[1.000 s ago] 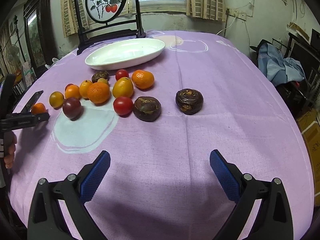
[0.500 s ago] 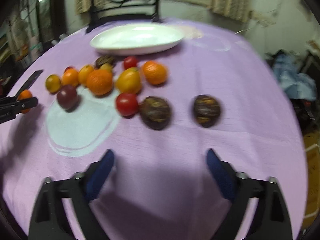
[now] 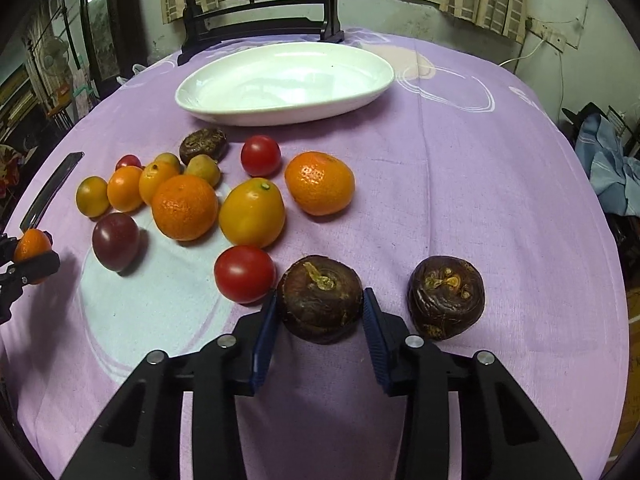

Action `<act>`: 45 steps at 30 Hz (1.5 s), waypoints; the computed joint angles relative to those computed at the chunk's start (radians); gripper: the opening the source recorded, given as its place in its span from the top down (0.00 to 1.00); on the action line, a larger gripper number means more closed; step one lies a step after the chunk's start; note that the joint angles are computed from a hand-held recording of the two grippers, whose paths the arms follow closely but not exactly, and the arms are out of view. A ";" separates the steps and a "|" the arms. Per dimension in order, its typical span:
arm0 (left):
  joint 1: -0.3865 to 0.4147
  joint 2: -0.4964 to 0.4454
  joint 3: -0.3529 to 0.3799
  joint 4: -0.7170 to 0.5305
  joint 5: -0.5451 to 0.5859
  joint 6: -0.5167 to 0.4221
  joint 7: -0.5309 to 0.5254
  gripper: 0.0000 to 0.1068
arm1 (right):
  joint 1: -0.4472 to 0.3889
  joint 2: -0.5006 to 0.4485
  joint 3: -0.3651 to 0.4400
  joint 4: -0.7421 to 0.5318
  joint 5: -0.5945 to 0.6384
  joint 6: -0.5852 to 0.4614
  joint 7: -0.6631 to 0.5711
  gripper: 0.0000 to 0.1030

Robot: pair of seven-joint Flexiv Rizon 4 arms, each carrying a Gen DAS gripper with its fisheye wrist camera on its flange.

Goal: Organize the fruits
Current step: 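Grasp the orange with the left tool while the right tool grasps a brown fruit, then carry both fruits to the white plate and open both tools to release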

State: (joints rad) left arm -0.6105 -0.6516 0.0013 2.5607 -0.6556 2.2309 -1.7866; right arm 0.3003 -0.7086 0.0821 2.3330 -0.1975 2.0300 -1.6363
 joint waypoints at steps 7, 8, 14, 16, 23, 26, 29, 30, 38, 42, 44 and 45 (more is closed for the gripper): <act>0.005 0.047 0.018 -0.007 0.011 -0.023 0.076 0.59 | -0.082 0.046 0.045 0.052 -0.022 0.077 0.023 0.60; 0.009 0.059 0.021 -0.012 0.013 -0.031 0.094 0.59 | -0.122 0.059 0.070 0.055 -0.057 0.083 0.034 0.60; -0.013 0.088 0.097 -0.176 -0.078 -0.151 0.335 0.59 | -0.190 0.092 0.128 -0.063 -0.222 0.002 0.113 0.60; 0.022 0.066 0.109 -0.268 -0.097 -0.233 0.389 0.59 | -0.204 0.060 0.164 -0.170 -0.282 -0.095 0.166 0.60; -0.027 -0.150 0.352 -0.608 -0.130 -0.575 0.365 0.59 | -0.007 -0.082 0.056 -0.495 -0.226 -0.377 0.209 0.60; 0.000 -0.214 0.386 -0.689 -0.102 -0.664 0.324 0.59 | 0.036 -0.140 0.031 -0.579 -0.211 -0.455 0.200 0.60; 0.019 -0.259 0.410 -0.744 -0.069 -0.711 0.280 0.59 | 0.074 -0.193 0.000 -0.659 -0.196 -0.514 0.204 0.60; 0.028 -0.269 0.412 -0.759 -0.059 -0.716 0.267 0.59 | 0.084 -0.204 -0.010 -0.677 -0.190 -0.523 0.210 0.60; 0.027 -0.257 0.444 -0.752 0.025 -0.659 0.137 0.30 | 0.072 -0.188 -0.004 -0.683 -0.139 -0.499 0.237 0.36; 0.006 -0.170 0.433 -0.641 0.090 -0.555 0.111 0.20 | 0.049 -0.099 -0.006 -0.529 -0.110 -0.356 0.217 0.31; 0.015 -0.116 0.397 -0.564 0.127 -0.479 0.088 0.17 | -0.024 -0.064 0.064 -0.455 -0.102 -0.294 0.195 0.24; 0.006 -0.091 0.392 -0.523 0.144 -0.444 0.072 0.16 | -0.057 -0.053 0.095 -0.424 -0.103 -0.268 0.186 0.23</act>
State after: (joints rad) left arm -0.6041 -0.7429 0.3935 2.0378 -0.5115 1.7867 -1.7144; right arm 0.2428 -0.7615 0.1771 1.9091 -0.3002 1.7623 -1.4501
